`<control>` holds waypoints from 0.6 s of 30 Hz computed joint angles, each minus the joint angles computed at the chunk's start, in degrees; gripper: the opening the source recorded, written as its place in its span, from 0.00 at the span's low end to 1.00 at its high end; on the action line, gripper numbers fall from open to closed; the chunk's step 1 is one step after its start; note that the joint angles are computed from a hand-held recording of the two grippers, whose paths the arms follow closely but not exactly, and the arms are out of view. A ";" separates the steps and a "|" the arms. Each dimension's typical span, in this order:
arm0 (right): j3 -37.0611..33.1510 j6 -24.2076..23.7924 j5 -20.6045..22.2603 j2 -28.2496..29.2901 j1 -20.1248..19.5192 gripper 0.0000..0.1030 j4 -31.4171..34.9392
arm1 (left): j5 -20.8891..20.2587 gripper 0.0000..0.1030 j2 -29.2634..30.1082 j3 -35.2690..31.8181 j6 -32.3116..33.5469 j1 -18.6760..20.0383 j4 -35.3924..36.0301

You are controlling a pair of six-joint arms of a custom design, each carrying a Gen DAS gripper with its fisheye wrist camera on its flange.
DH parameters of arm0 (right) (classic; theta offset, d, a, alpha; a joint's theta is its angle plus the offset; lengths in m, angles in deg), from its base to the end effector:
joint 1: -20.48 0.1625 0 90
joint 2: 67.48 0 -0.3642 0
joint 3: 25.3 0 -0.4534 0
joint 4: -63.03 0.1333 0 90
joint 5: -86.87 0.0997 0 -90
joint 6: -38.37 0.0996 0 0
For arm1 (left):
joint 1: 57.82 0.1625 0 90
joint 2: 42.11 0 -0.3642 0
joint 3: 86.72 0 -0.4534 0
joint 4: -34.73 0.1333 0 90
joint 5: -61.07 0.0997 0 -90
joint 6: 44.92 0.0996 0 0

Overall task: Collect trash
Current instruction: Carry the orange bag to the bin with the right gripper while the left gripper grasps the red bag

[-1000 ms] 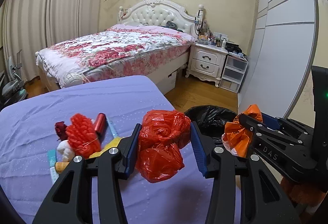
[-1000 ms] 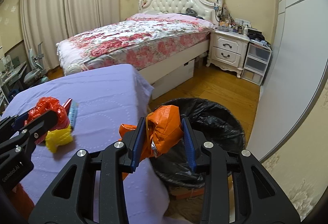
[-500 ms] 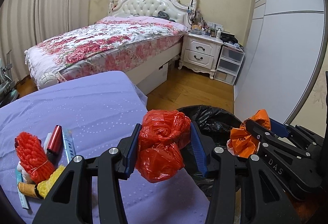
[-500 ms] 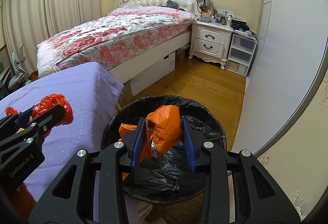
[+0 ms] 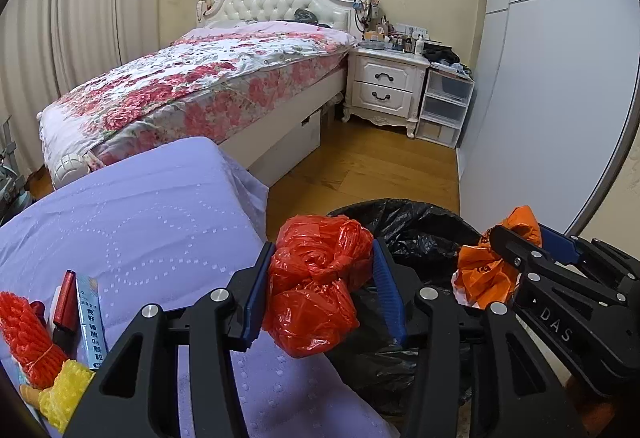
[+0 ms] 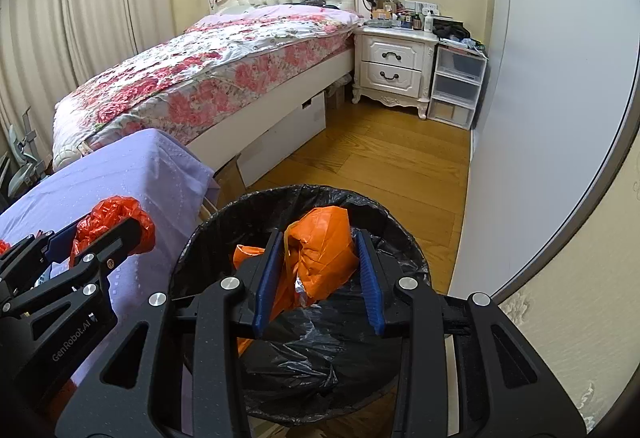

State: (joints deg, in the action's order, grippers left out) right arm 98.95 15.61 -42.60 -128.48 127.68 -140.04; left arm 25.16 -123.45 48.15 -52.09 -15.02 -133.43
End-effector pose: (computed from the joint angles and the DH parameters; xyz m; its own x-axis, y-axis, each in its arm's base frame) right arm 0.2158 -0.4605 0.1027 -0.7386 -0.0211 0.6738 -0.5168 0.6595 -0.5459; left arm -0.1770 -0.4555 0.1464 -0.7244 0.1223 -0.6785 0.5811 0.6379 -0.5054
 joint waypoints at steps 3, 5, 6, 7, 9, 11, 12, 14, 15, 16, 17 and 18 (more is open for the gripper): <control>-0.79 -0.15 -0.83 1.00 0.05 0.47 -1.64 | 0.98 0.60 0.58 -0.06 -0.40 0.16 -0.65; -1.20 0.01 -1.54 1.40 0.10 0.51 -2.39 | 1.75 0.71 0.57 0.17 -0.67 0.00 -1.20; -1.17 0.39 -1.58 1.22 0.00 0.51 -2.23 | 1.97 0.72 0.53 0.29 -0.79 -0.07 -1.39; -1.18 0.75 -1.77 1.20 0.00 0.51 -2.19 | 2.23 0.72 0.45 0.31 -1.06 -0.14 -1.30; -1.12 1.26 -2.29 0.99 -0.03 0.51 -1.94 | 2.66 0.73 -0.12 0.47 -1.68 -0.34 -0.56; -0.91 1.57 -2.19 0.56 -0.10 0.51 -1.66 | 3.17 0.74 -0.50 0.66 -2.02 -0.60 -0.40; -0.77 1.57 -2.13 0.37 -0.16 0.51 -1.64 | 3.46 0.75 -1.11 0.96 -2.28 -0.85 -0.11; -0.47 1.76 -2.08 0.02 0.01 0.51 -1.41 | 3.99 0.75 -2.00 1.39 -2.81 -1.23 0.59; -0.33 1.92 -1.96 -0.09 0.17 0.51 -1.21 | 4.40 0.75 -2.63 1.72 -3.31 -1.50 1.23; -0.19 2.07 -1.90 -0.18 0.34 0.51 -1.08 | 4.72 0.75 -3.46 2.07 -3.86 -1.73 2.05; -0.08 2.30 -1.91 -0.27 0.55 0.51 -0.88 | 5.17 0.75 -4.52 2.56 -4.70 -2.03 3.22; 0.02 2.55 -1.84 -0.35 0.80 0.51 -0.61 | 5.45 0.75 -5.25 2.90 -5.30 -2.21 4.01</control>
